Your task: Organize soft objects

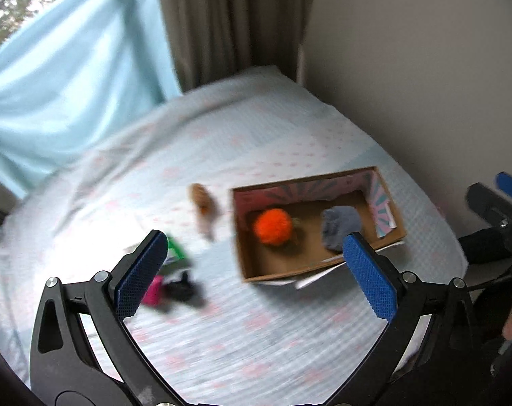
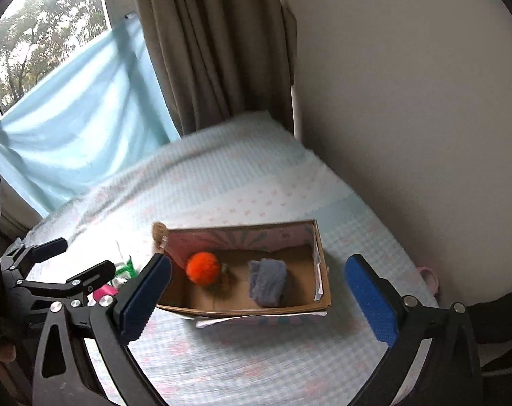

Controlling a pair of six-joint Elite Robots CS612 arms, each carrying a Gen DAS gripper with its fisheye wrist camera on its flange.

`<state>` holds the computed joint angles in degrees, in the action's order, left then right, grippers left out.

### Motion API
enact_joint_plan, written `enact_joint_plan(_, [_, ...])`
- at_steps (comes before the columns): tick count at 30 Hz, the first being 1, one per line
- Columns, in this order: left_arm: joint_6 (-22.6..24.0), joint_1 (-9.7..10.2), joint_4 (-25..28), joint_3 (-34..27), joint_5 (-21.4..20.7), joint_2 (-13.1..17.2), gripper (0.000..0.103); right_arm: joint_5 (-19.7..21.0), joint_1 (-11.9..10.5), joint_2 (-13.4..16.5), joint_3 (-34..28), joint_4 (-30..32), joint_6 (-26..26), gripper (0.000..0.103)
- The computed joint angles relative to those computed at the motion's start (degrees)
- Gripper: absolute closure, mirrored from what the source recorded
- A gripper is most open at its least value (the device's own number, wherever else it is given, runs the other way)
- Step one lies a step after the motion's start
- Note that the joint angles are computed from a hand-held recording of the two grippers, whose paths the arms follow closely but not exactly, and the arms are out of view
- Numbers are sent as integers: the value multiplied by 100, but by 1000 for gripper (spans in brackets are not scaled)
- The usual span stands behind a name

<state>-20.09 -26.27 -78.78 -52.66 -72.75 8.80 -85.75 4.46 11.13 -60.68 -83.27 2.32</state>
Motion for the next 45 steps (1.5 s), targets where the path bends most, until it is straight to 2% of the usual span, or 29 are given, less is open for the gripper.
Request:
enact_joint_plan(2, [-45, 7, 269, -511, 179, 129, 0, -159, 97, 0, -162, 6, -59, 1])
enact_joint_plan(7, [-137, 114, 557, -1726, 93, 514, 0, -35, 310, 44, -539, 99, -70, 1])
enact_joint_plan(10, [-360, 171, 1036, -2407, 504, 698, 0, 51, 463, 91, -715, 85, -75, 1])
enact_joint_plan(13, [-280, 247, 1415, -2916, 775, 845, 0, 64, 642, 148, -839, 23, -192, 1])
enact_joint_plan(19, [-246, 506, 1934, -3732, 781, 1100, 0, 183, 1010, 275, -971, -208, -287, 1])
enact_joint_plan(23, [-78, 762, 2239, -4181, 601, 1303, 0, 195, 1238, 359, -971, -370, -310, 1])
enact_joint_plan(27, [13, 973, 2285, -4401, 386, 1495, 0, 139, 1431, 412, -845, -532, -445, 1])
enact_joint_plan(33, [202, 1208, 1940, -4596, 73, 1859, 0, 137, 1610, 479, -602, -626, -748, 1])
enact_joint_plan(40, [410, 1403, 1566, -4413, -378, 2191, 0, 254, 1663, 533, -179, -889, -1247, 1])
enact_joint_plan(45, [691, 1482, 1132, -4183, -578, 2475, 0, 372, 1657, 588, 340, -1420, -1958, 1])
